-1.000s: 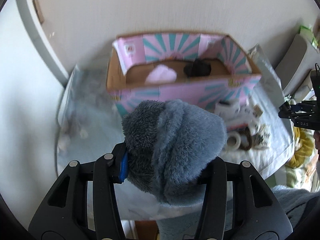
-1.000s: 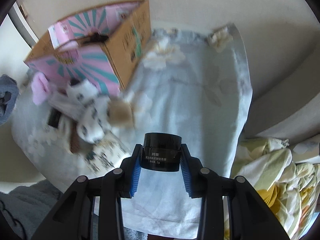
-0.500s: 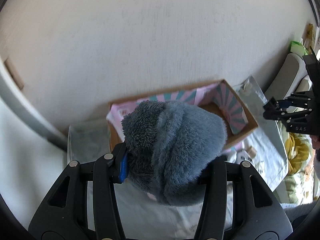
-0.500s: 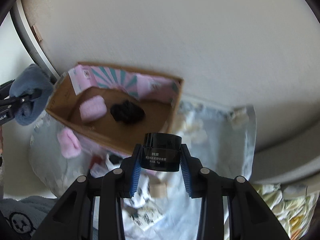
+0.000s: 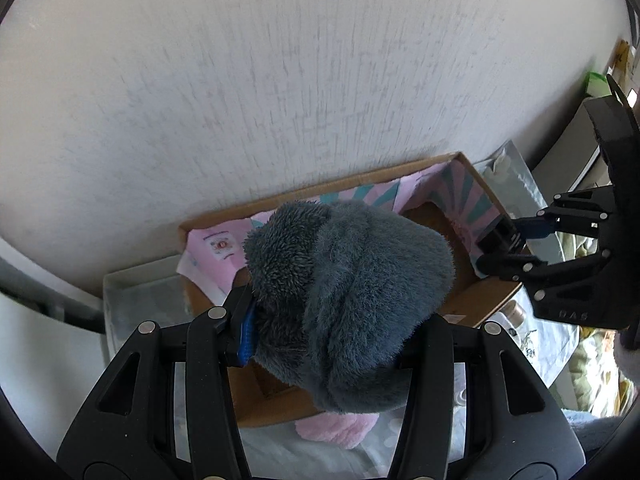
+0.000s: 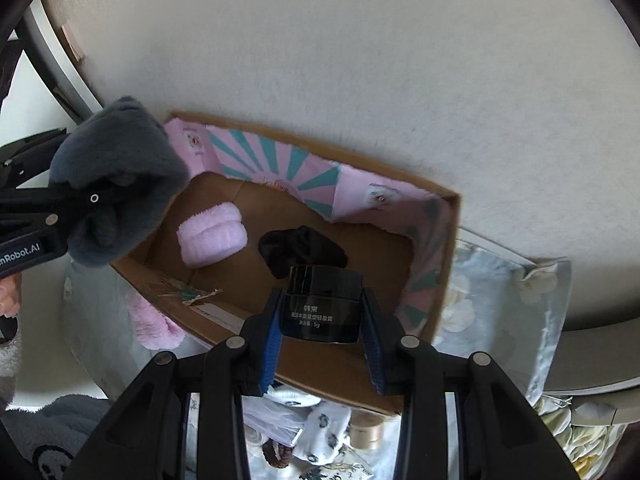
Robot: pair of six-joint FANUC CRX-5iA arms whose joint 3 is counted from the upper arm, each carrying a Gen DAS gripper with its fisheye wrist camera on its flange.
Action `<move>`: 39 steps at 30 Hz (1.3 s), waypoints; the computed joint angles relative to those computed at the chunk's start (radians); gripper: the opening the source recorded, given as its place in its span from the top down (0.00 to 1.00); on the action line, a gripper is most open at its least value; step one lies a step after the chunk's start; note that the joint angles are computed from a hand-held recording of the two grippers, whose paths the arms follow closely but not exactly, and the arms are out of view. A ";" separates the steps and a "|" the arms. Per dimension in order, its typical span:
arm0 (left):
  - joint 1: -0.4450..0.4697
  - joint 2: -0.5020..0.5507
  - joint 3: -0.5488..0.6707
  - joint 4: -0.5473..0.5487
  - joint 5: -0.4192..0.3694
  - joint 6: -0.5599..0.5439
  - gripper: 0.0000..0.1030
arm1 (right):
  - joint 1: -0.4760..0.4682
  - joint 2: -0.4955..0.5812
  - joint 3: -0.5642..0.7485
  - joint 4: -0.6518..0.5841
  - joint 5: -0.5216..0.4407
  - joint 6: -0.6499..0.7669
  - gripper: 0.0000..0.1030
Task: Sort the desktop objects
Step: 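Carry both items into the box and open both grippers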
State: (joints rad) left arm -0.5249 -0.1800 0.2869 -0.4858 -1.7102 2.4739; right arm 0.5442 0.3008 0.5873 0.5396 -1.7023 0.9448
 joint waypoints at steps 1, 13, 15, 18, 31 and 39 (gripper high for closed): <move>0.012 -0.004 -0.015 0.013 0.011 -0.005 0.57 | -0.005 0.007 0.005 -0.008 -0.004 -0.003 0.67; 0.085 -0.022 -0.090 0.096 0.070 -0.069 0.56 | -0.034 0.039 0.048 -0.064 -0.033 -0.048 0.67; 0.098 -0.023 -0.098 0.110 0.078 -0.079 0.56 | -0.042 0.039 0.053 -0.084 -0.034 -0.058 0.67; 0.113 -0.027 -0.115 0.130 0.092 -0.090 0.56 | -0.058 0.041 0.059 -0.120 -0.040 -0.082 0.67; 0.094 -0.050 -0.096 0.082 0.105 -0.065 0.00 | -0.056 0.005 0.030 -0.128 0.014 -0.122 0.08; 0.056 -0.017 -0.019 0.021 0.000 -0.079 0.00 | -0.041 0.004 0.042 -0.077 0.010 -0.124 0.01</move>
State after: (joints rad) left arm -0.4691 -0.1973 0.2676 -0.4648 -1.7106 2.3948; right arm 0.5030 0.3046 0.6290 0.4623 -1.6922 0.8207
